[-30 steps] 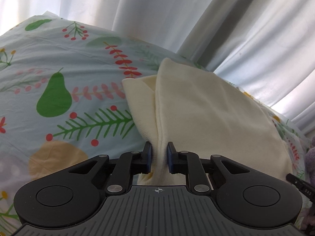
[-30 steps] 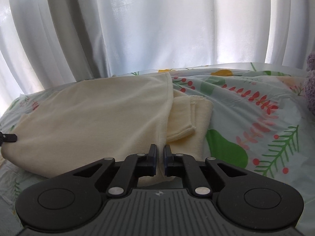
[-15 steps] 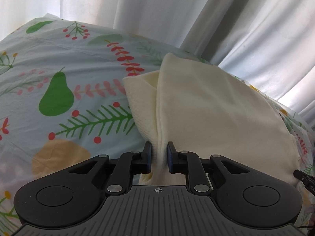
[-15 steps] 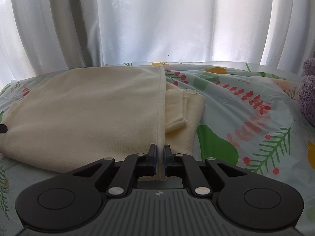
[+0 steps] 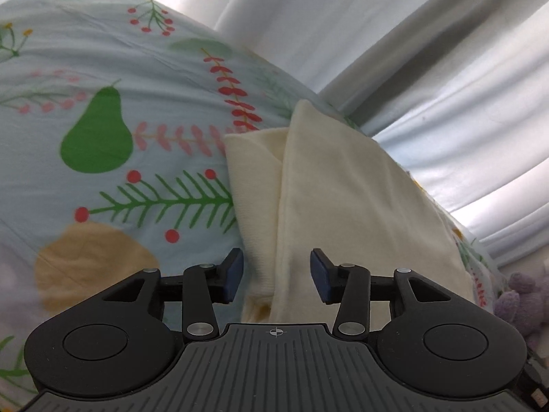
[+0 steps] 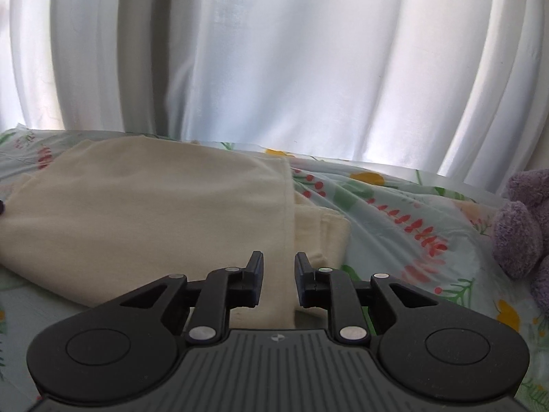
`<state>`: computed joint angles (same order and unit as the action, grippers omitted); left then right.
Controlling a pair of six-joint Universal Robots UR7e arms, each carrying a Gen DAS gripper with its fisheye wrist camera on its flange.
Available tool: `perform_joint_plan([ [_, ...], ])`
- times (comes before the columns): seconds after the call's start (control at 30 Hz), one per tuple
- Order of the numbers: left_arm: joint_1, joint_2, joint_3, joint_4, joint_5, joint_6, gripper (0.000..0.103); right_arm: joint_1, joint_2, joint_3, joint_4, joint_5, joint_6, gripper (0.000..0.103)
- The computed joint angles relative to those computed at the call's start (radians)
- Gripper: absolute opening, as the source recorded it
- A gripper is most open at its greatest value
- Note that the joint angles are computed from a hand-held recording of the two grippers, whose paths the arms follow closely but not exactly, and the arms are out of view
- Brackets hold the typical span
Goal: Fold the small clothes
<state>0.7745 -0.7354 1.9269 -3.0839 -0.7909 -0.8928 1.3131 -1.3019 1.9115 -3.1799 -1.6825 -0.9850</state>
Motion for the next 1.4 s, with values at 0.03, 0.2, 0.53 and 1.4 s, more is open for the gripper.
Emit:
perform_joint_plan([
  [0.03,0.012,0.008,-0.006,-0.023,-0.025,0.010,0.048,0.010,-0.002,0.005,0.036,0.006,0.015,0.020],
  [0.2,0.047,0.031,-0.009,-0.147,-0.089,0.033,0.048,0.052,0.022,0.045,0.087,0.014,0.021,0.020],
  [0.53,0.077,0.033,0.013,-0.249,-0.151,0.016,0.019,0.084,0.080,0.074,0.090,0.015,0.009,0.018],
  [1.4,-0.037,0.268,-0.381,0.038,-0.260,0.258,0.033,-0.019,-0.042,0.036,0.133,0.041,0.175,0.019],
])
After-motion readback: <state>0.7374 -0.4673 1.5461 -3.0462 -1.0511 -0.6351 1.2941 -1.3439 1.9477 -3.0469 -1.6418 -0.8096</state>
